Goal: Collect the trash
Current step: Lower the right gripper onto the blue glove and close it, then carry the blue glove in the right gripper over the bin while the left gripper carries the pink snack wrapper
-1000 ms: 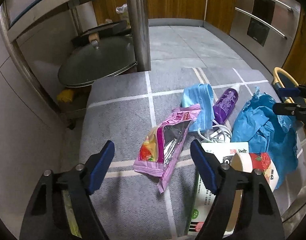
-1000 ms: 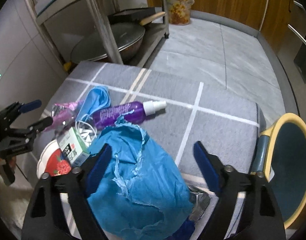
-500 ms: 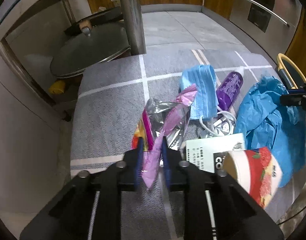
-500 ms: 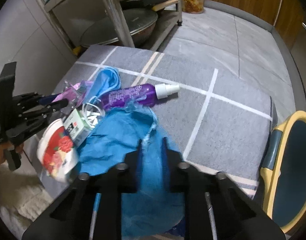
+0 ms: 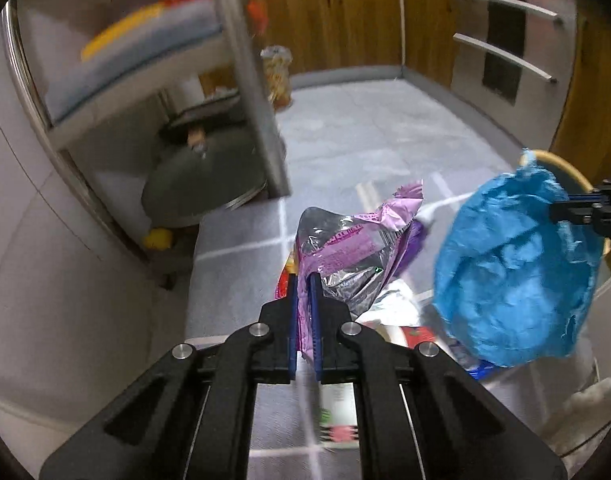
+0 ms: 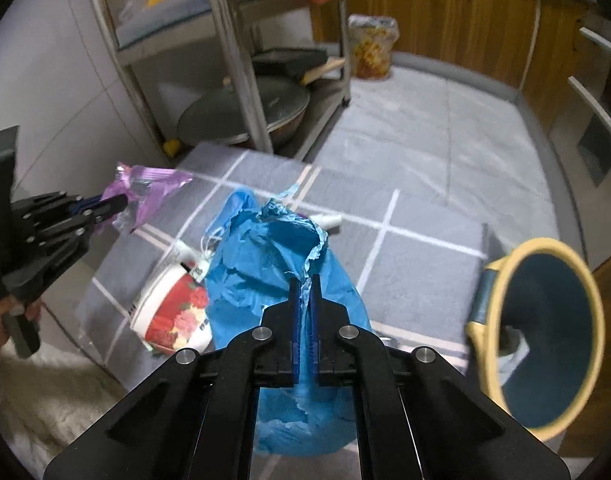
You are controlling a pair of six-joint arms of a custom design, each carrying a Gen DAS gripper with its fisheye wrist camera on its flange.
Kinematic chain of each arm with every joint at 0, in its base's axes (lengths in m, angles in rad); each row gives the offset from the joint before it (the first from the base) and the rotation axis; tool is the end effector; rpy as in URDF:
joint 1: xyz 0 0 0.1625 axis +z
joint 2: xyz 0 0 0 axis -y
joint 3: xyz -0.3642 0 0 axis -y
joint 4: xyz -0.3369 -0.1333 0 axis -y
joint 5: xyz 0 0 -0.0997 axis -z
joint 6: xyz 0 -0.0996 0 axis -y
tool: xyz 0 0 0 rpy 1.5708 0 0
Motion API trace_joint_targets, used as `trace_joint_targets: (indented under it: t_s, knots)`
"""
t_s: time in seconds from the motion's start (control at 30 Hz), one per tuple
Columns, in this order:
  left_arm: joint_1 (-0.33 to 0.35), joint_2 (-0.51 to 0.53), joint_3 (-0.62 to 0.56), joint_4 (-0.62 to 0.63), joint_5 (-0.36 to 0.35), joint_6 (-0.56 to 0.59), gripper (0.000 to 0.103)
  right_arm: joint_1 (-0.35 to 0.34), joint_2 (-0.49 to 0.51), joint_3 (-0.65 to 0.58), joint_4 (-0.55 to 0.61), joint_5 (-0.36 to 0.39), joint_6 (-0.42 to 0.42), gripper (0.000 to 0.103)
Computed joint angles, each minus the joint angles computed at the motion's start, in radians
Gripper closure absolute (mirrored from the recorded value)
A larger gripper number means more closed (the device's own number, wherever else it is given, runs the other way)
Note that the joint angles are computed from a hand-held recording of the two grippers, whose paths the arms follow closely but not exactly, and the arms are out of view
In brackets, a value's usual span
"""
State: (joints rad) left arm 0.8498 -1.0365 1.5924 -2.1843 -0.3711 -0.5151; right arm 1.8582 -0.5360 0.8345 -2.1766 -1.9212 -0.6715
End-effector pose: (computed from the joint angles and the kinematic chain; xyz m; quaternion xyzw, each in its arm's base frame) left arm -0.2086 -0.5799 0.2678 0.0686 0.8224 -0.3463 0.4461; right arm 0.3100 -0.6992 0.1904 0.4252 -0.8757 0.1151 0.1979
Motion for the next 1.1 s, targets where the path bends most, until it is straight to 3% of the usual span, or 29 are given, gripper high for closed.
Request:
trace_joint_targets:
  t_s: [0.27,0.43,0.77,1.1]
  knots:
    - [-0.118,0.020,-0.016,-0.037,-0.033,-0.018,0.098,-0.022,-0.162,0.175,-0.161,0.042,0.072,0.098]
    - [-0.145,0.109,-0.085,-0.168,-0.055,0.113,0.098,-0.045,-0.225,0.230,-0.254,0.038,0.090,0.098]
    - [-0.128,0.332,-0.314,-0.342,-0.138,0.355,0.098,-0.104,-0.214,0.144,-0.320,0.026,0.128,0.098]
    - [-0.102,0.543,-0.585,-0.341,-0.233,0.455,0.098,-0.158,-0.150,-0.011,-0.369,-0.010,0.137,0.098]
